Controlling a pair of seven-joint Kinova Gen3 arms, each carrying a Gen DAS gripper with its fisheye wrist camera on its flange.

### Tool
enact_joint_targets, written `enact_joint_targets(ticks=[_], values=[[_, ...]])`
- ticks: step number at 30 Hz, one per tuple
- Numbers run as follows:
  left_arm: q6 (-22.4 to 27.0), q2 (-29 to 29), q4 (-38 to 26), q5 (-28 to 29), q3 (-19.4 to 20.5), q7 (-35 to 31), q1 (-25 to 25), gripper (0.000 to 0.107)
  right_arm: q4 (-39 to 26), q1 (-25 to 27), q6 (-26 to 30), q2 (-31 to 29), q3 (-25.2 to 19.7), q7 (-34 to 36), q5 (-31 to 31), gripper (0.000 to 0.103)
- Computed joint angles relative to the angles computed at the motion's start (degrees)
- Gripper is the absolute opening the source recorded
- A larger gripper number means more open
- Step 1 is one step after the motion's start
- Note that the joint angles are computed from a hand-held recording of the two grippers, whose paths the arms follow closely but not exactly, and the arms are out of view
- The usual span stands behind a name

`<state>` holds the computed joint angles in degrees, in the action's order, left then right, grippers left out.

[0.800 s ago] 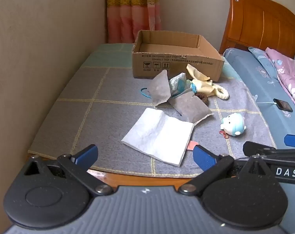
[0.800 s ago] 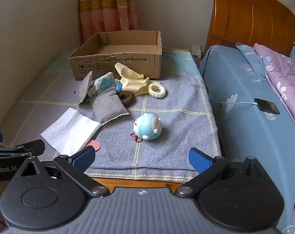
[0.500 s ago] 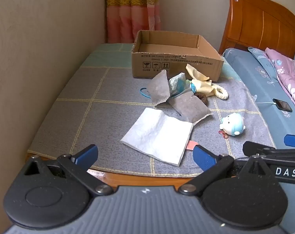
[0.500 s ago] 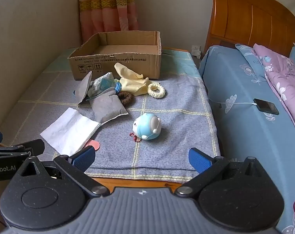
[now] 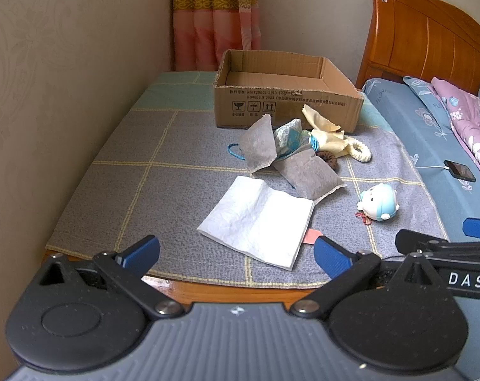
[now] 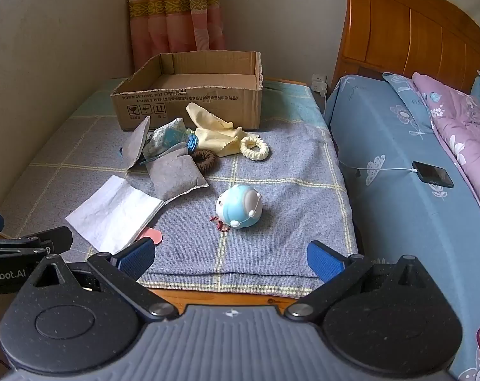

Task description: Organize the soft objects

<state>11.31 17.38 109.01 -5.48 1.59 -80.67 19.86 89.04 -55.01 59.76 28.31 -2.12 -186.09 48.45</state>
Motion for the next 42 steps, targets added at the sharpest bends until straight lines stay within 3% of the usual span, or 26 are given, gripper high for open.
enact_joint_targets(ticks=[42], values=[[0.6,-0.1,-0.2,0.4,0.8,-1.2,-1.2,0.102,-0.5,-0.4,1.2,0.0,-0.1,0.2,0.2,0.103]])
